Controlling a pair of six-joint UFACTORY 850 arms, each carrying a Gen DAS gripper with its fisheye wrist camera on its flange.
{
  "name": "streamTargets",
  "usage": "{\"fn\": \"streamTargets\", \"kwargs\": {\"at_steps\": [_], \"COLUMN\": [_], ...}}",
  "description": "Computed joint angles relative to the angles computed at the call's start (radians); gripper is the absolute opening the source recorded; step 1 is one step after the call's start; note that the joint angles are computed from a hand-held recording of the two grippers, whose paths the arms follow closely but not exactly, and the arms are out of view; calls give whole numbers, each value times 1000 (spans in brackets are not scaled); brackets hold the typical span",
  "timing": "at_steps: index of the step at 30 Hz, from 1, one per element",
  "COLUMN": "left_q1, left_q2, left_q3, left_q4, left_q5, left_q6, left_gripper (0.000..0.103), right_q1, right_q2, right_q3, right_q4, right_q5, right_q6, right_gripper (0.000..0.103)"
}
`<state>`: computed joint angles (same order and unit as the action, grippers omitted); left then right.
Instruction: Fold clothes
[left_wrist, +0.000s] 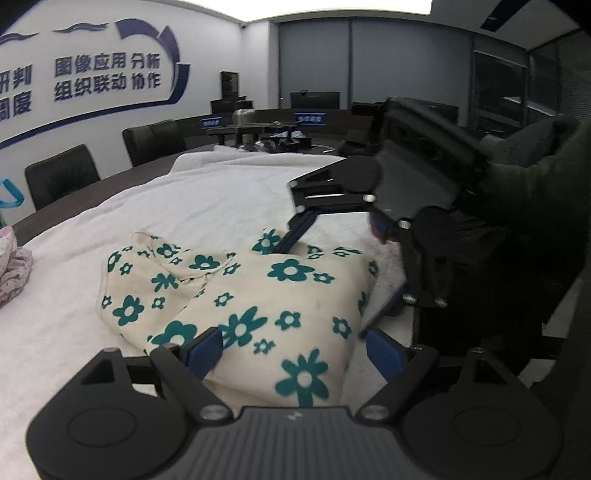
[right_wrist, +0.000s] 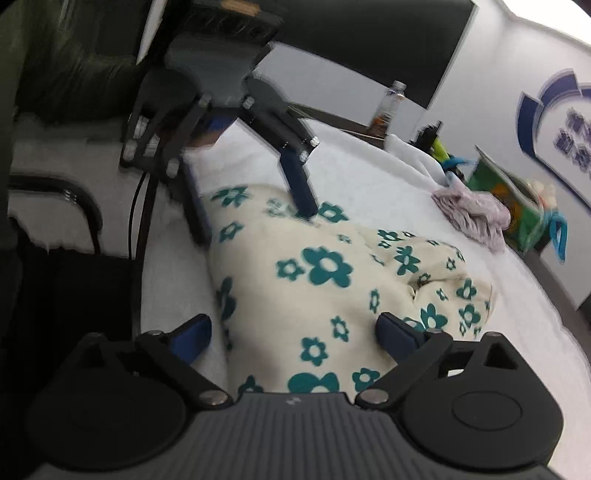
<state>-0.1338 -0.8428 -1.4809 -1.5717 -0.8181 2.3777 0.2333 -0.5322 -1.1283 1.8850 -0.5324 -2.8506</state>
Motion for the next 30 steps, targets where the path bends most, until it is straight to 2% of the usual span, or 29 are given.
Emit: {"fn": "streamTargets", "kwargs": {"at_steps": [1,2,4,6,8,12,14,16,19,20,21,23,24,26,27,30], "left_q1": [4,4,-2,-17,-26,-36,-50,-47,-28,-26,-26,-19,-9,5,13,28], "left_q2": [2,2,4,14,15,-9,-30,-69,-133,-151,-168,-220,-255,-318,-344,-410], "left_q3": [1,-2,-11,-9,-15,-40,-55,-106,-202,-232,-266,-371,-429,-533,-572,-685], "left_q4": [3,7,13,-4,-20,-110,-203,-172,-71,-48,-21,80,115,177,185,208], "left_q5": [-7,-8,9,63,94,123,168,164,75,61,59,24,-17,-84,-110,-168], "left_q6": [5,4,16,91,175,295,361,293,122,70,4,-206,-310,-507,-581,-786], "left_gripper": [84,84,84,84,84,85,85,85,85,82,71,62,61,55,50,46], "right_q1": [-2,-5,-24,-43,-67,-113,-129,-140,-164,-172,-178,-185,-188,-205,-216,-241], "right_q2": [-4,-13,-36,-62,-96,-206,-262,-302,-355,-370,-378,-365,-339,-290,-271,-272], "right_q3": [-6,-21,-72,-134,-214,-432,-524,-587,-652,-668,-675,-651,-610,-514,-469,-411], "right_q4": [-16,-38,-168,-312,-452,-687,-733,-748,-713,-695,-680,-630,-583,-452,-380,-268], "right_q5": [-1,-4,-29,-72,-150,-349,-432,-491,-572,-596,-607,-597,-576,-563,-568,-617], "right_q6": [2,46,237,446,655,1056,1163,1218,1271,1287,1300,1278,1222,1075,1000,933], "right_gripper": [96,87,80,68,54,54,54,54,54,54,54,61,65,93,100,103]}}
